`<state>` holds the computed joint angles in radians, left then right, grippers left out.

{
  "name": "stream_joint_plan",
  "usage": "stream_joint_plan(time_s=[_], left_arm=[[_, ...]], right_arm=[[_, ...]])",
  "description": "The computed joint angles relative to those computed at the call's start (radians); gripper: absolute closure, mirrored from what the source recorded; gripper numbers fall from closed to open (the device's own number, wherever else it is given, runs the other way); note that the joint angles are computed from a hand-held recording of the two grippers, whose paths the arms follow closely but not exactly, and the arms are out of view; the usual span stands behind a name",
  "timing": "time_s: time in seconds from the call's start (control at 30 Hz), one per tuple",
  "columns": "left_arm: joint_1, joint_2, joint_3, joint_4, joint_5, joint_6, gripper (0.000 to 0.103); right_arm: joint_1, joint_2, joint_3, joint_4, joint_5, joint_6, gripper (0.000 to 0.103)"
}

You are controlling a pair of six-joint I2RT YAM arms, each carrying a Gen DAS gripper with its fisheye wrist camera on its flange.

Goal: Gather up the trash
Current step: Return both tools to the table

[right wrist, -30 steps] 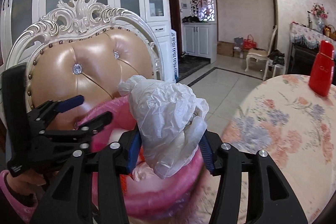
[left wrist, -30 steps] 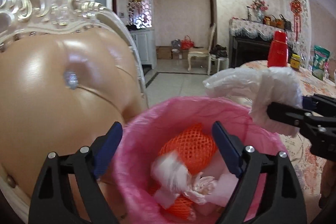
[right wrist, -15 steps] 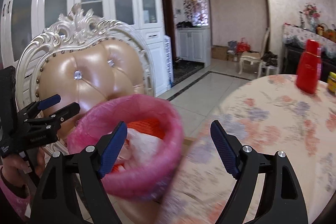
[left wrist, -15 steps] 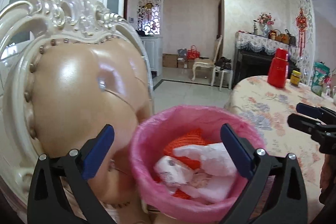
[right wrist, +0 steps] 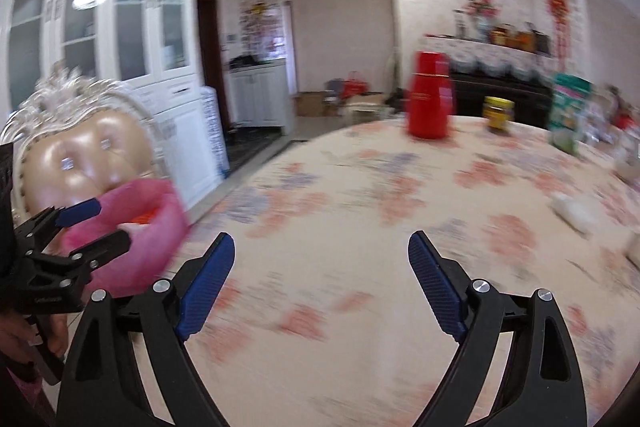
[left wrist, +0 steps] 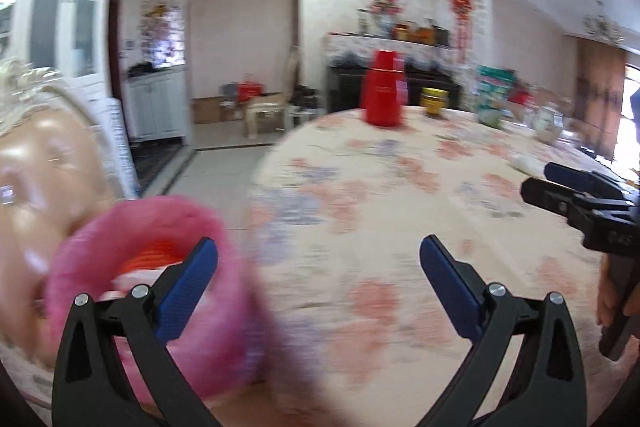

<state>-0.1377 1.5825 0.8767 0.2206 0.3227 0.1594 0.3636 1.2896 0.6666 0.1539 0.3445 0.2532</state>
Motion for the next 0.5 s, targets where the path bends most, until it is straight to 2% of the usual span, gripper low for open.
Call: stream_joint_plan(time_s=[0.1, 0.23, 0.37, 0.5], left_arm=[[-0.111, 0.002, 0.021, -0.044, -0.001, -0.035, 0.005], [-0.273, 0.018, 0.042, -0.033, -0.053, -0.083, 0.005], [-0.461, 0.065, 0.083, 0.007, -0.179, -0.107, 0.005], [-0.615, 0.181, 0.21, -0.013, -0.279, -0.119, 0.005]], right_arm=[[-0.11, -0.158, -0.109, -0.055, -0.011, -0.008, 0.018], [-0.332, -0.333, -0.214, -0.136, -0.105, -0.055, 0.018], [-0.667, -0.444, -0.273, -0.194, -0.32, -0.143, 0.018], [-0.967, -0.402, -0.263, -0.183, -0.503, -0.264, 0.018]])
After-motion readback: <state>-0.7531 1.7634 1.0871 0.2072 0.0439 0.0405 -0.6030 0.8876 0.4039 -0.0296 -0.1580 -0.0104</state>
